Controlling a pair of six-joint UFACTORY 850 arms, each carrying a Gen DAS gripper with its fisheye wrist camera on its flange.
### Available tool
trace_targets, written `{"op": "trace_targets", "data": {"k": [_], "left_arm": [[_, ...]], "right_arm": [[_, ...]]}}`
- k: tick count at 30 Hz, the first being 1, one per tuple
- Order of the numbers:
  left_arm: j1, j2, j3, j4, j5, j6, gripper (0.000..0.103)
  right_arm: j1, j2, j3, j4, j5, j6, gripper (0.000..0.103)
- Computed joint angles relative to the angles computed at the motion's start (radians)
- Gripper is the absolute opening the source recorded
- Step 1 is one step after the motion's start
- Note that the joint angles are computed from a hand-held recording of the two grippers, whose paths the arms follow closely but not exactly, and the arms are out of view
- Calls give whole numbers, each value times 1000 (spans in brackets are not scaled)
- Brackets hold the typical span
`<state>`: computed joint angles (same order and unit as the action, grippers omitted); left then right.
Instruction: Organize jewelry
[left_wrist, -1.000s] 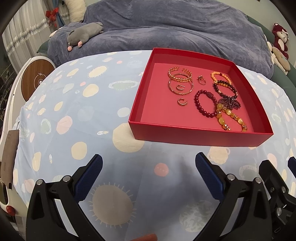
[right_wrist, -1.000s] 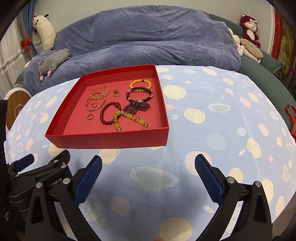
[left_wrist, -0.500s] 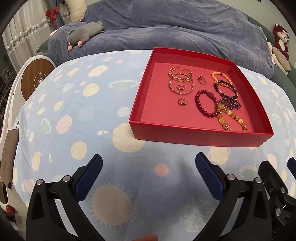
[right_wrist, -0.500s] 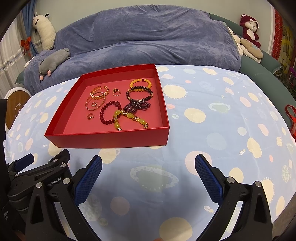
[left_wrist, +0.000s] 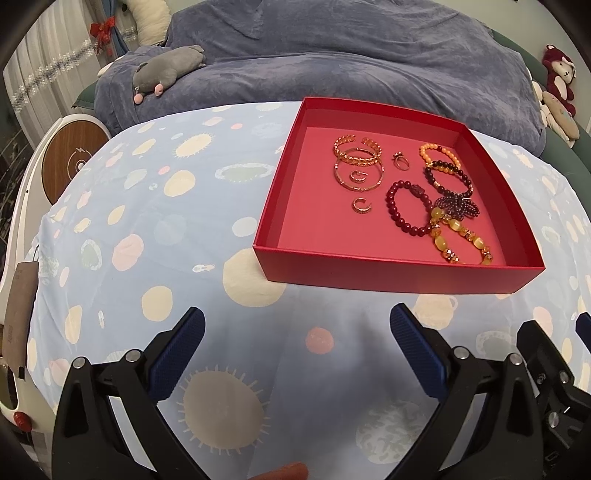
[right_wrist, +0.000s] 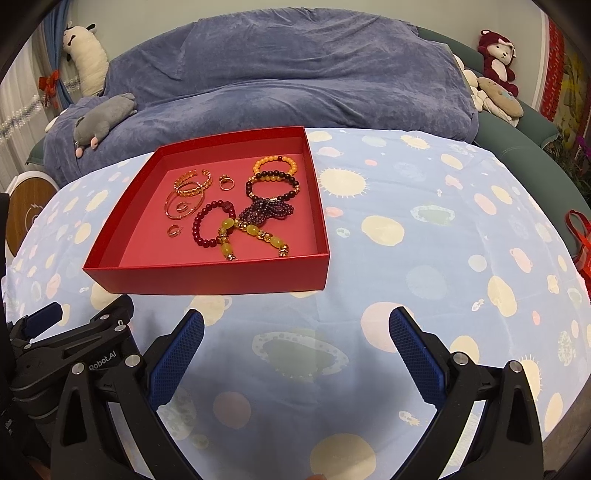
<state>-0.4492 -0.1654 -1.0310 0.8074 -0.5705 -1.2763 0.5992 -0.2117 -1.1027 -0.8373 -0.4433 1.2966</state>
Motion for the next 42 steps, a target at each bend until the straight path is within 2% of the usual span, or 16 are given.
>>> {"op": "trace_targets", "data": {"k": [22,30,42], "left_arm": [[-4,-1,-1,4,-1,4,96],[-17,3,9,63,-9,-44,96],[-11,6,8,22,-2,-5,96]], "right_arm": [[3,-12,-14,66,-38,-78,97],[3,-14,-15,69,-41,-83,97],[7,-13,-10,64,-43,-77,97]]}}
